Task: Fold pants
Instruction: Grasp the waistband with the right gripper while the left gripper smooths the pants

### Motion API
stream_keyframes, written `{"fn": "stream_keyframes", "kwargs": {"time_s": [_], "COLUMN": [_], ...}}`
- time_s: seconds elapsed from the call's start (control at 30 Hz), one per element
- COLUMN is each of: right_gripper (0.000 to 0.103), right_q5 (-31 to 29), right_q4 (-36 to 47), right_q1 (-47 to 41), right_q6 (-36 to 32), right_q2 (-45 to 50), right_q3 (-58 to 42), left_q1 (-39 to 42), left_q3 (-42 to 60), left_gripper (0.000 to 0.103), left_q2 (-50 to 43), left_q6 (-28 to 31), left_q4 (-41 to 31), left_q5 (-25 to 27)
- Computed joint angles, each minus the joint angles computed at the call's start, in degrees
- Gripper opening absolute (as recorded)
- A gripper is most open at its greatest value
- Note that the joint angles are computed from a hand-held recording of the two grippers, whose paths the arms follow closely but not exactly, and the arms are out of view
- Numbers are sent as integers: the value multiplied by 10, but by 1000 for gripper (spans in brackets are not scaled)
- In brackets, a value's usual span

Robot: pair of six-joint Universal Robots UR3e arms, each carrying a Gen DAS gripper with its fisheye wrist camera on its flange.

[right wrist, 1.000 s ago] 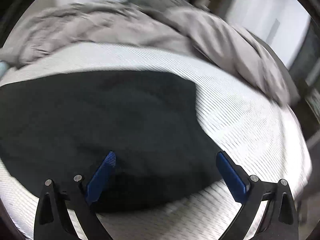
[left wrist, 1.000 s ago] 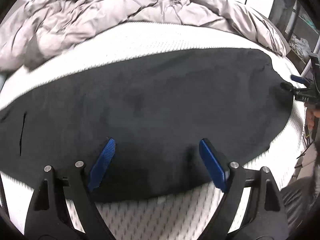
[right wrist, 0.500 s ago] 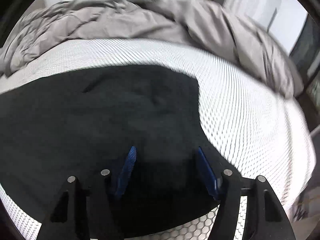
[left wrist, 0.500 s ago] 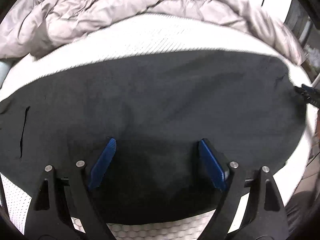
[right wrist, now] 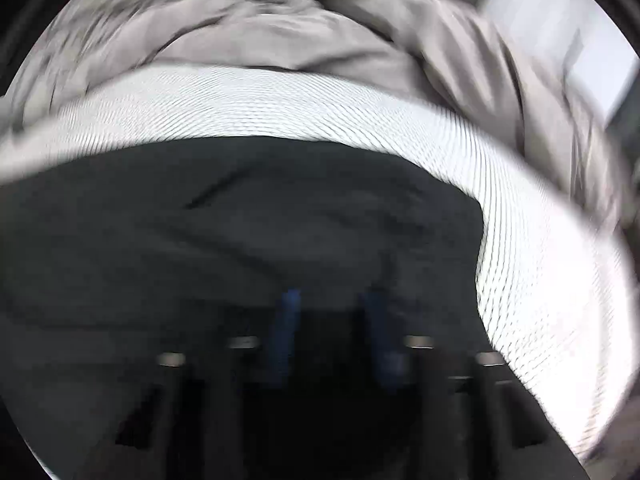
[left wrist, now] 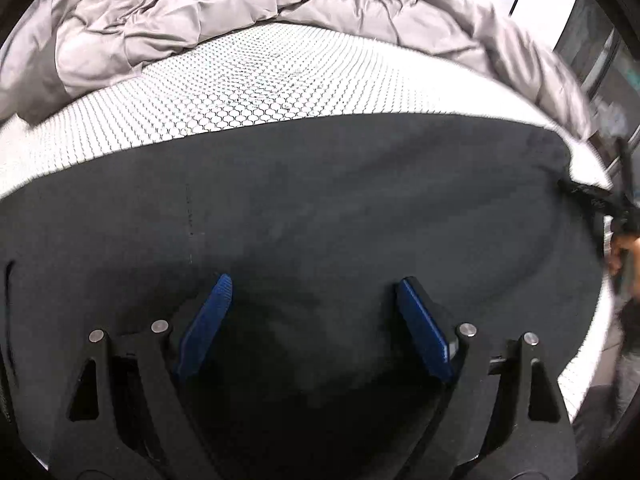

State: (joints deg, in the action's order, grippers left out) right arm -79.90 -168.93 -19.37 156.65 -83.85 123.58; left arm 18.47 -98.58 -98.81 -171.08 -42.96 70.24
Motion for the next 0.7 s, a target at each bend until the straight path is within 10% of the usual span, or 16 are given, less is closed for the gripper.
{"fn": "stream_keyframes", "kwargs": {"time_s": [0.3,0.57,0.7], "right_gripper": [35,40,74], "right_q5": [-46,-118,-239], "right_q4": [-21,-9,-95], "right_q1": [156,343,258], "right_q6": [29,57,97], "right_q2": [-27,141,153], "right_q3": [6,-149,-123], "left_q1": [-36,-74,-53], "left_q3": [48,120,74], "left_gripper": [83,83,83], "left_q2": [-3,-91,-64], "left_q6": [-44,-64,-34], "left_q4": [3,-25,-4], "left_q5": [5,70,48]}}
